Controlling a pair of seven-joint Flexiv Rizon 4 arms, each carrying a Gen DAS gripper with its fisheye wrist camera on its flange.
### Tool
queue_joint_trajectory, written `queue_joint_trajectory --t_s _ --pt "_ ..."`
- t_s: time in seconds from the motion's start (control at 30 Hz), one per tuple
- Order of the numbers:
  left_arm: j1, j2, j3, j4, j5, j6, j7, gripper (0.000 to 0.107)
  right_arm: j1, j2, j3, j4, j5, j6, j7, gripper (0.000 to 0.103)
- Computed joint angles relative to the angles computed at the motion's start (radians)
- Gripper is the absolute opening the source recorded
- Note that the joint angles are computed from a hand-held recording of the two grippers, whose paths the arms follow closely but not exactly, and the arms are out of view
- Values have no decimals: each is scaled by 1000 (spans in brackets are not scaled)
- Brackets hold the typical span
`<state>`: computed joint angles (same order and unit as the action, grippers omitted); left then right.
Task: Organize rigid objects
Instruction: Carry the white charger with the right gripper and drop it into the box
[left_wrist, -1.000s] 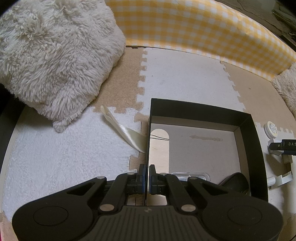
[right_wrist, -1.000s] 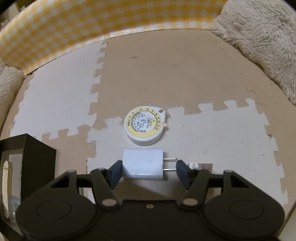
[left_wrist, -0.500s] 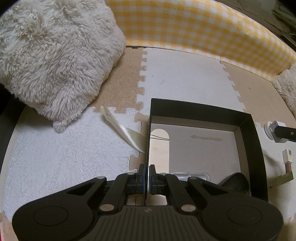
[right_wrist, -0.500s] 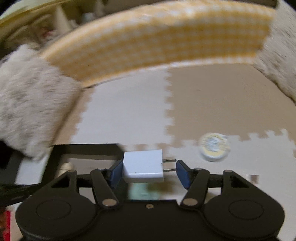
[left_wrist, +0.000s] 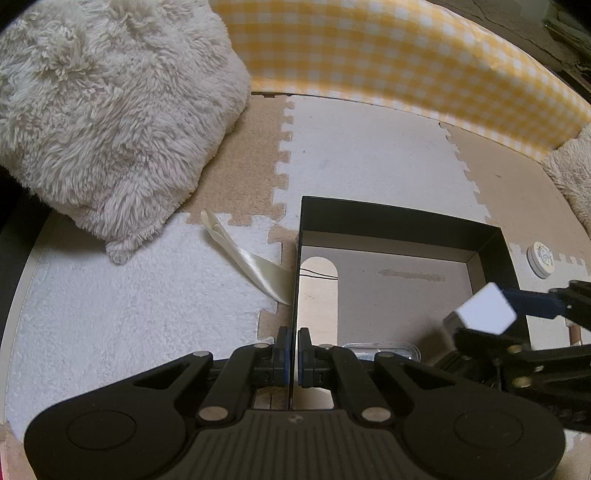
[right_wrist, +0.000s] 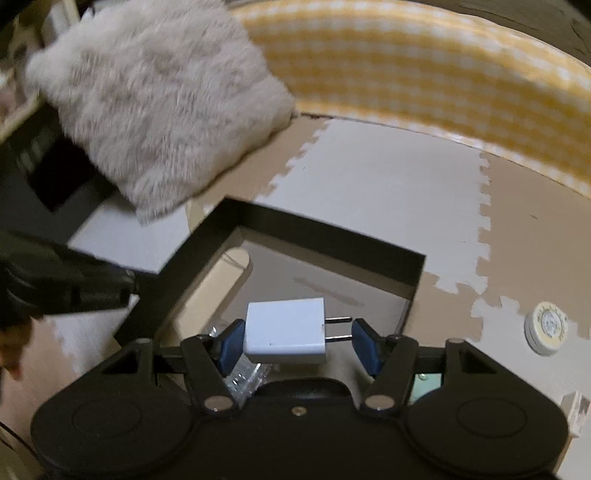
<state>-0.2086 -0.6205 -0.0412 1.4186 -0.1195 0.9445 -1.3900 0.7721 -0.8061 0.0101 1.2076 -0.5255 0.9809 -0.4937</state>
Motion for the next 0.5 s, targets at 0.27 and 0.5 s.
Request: queue_joint_trajectory --t_s 0.27,0.5 --pt "1 0 -1 1 0 2 -1 3 8 -51 -2 -69 -7 -106 -56 64" --pt "0 0 -1 0 2 0 -1 3 -2 -59 21 -81 33 -91 -92 77"
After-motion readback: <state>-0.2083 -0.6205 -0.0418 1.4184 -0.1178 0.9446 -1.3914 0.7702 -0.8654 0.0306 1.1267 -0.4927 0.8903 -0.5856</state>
